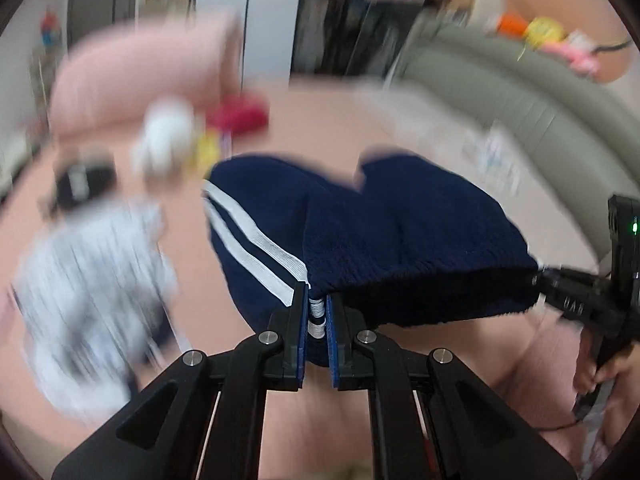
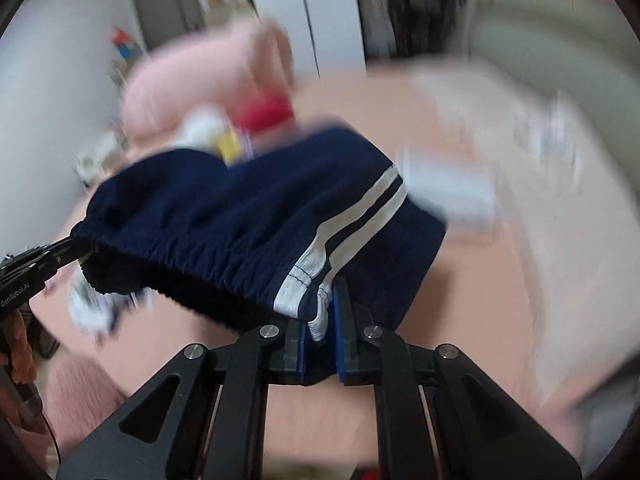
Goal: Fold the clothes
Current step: 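Carry the navy shorts with both grippers and shake them out above the bed, then lay the navy shorts flat on the bed and open both grippers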
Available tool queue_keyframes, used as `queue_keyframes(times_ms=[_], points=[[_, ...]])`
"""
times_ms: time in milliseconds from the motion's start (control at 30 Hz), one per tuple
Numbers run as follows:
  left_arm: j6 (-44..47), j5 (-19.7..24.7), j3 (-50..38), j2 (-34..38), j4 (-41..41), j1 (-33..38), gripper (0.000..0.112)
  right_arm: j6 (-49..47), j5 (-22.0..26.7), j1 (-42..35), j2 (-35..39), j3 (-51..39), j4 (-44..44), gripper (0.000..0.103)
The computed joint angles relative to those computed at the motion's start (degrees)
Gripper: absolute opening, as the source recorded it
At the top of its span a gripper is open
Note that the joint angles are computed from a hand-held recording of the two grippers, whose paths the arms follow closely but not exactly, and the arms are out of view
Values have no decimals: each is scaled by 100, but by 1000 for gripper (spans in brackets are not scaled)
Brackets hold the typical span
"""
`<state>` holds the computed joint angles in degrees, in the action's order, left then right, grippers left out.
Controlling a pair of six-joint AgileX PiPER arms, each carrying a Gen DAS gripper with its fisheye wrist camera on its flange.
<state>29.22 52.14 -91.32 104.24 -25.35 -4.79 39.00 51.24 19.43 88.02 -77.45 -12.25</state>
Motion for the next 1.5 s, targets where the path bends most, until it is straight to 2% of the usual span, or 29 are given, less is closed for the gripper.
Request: queue_keyframes(times_ms=[67,133,167,200,233,300,367,467,533,600,700,800,933,1000,1067,1133,1167,1233,1300,1367,1400,1500], points=[[-86,-177,445,420,237,-143,11,-26,-267,-122,347,796,429,10],[-255,-154,623,738,330,-178,15,-174,-334,-184,619,1133,665,10],[-192,-293,834,691,199,-140,17,-102,-378,-141,598,1244,583,10],[-119,-431,1043,647,60,-101,26,22,-387,-64,505,1287,403,14],[103,-546,1253,568,-220,-15,44,148,-336,23,410,1265,187,22],[968,-567,1601,363,-1184,308,60,400,-218,202,211,1211,-243,31],[1533,-332,1702,285,-1863,669,60,157,-164,231,37,1192,-142,35],[1507,-477,1752,295,-2059,908,58,-311,-256,156,-370,1546,536,35],[1350,-271,1524,581,-2216,1053,51,-240,-546,17,-401,1634,723,35],[1183,-172,1300,861,-2257,1038,49,178,-906,-52,-469,1820,527,35],[915,-336,1214,1107,-2046,829,46,480,-1309,-156,-167,1788,284,35],[590,-453,1201,1175,-1768,629,45,82,-1262,-291,639,1406,495,35],[-171,-1277,1618,770,-352,317,44,432,-1041,-64,770,1436,-121,36],[-154,-1058,1562,753,-589,498,44,773,-747,54,628,1385,-448,36],[253,-598,1456,898,-1462,838,44,1377,-943,101,283,1672,-897,37],[491,-96,1260,1143,-2007,999,45,1645,-1147,-34,70,1879,-937,39],[531,122,1162,1271,-2165,998,46,1584,-1251,-177,27,1943,-746,39],[607,280,1106,1391,-2332,892,54,1238,-1430,-487,24,2025,-187,40],[692,164,1139,1370,-2323,694,55,393,-1578,-747,280,2020,778,40],[833,160,1145,1408,-2446,628,55,155,-1649,-678,428,1991,984,43],[855,168,1138,1421,-2499,633,51,192,-1621,-600,487,1927,876,43],[927,-11,1284,1310,-2426,667,19,90,-1674,-554,609,1794,883,39]])
